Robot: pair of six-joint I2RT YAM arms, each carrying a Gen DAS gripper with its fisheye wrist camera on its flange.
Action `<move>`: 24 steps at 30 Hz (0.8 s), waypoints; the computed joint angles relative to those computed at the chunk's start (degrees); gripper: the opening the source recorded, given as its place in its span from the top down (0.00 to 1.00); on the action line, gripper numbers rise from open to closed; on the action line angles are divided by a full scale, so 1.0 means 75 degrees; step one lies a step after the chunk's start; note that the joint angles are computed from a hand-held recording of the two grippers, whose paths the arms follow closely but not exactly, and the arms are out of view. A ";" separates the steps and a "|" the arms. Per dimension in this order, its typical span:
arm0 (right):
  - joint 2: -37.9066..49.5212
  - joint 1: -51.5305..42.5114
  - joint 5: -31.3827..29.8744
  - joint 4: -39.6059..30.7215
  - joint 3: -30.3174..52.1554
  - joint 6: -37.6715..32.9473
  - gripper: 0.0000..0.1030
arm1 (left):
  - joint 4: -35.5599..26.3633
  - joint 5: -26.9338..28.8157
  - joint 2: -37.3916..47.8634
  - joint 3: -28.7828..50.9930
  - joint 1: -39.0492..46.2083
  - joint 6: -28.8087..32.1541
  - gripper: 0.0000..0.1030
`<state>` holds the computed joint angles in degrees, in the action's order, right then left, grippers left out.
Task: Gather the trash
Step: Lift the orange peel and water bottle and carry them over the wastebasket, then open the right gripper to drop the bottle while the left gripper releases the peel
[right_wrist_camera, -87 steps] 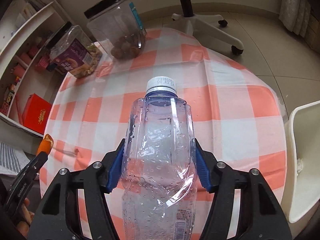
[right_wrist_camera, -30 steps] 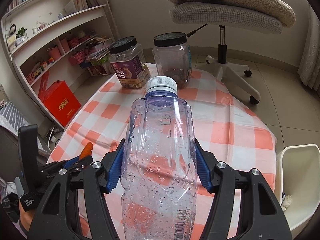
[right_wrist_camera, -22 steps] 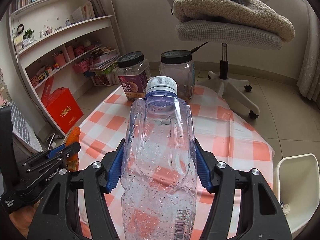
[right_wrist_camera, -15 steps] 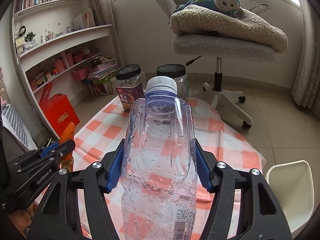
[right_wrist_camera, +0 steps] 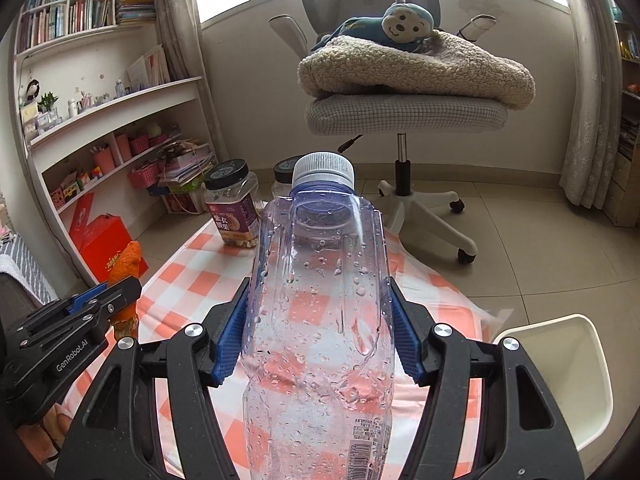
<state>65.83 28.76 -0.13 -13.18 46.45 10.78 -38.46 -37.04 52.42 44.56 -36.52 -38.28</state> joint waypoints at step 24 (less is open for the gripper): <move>-0.0844 -0.5458 -0.2578 -0.1309 -0.0118 -0.1029 0.41 | 0.0714 -0.0317 0.3455 0.2481 -0.2412 -0.0063 0.81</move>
<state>59.50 -12.17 -19.47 -22.99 45.56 3.06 -33.10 -39.42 78.34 63.17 -54.61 -38.74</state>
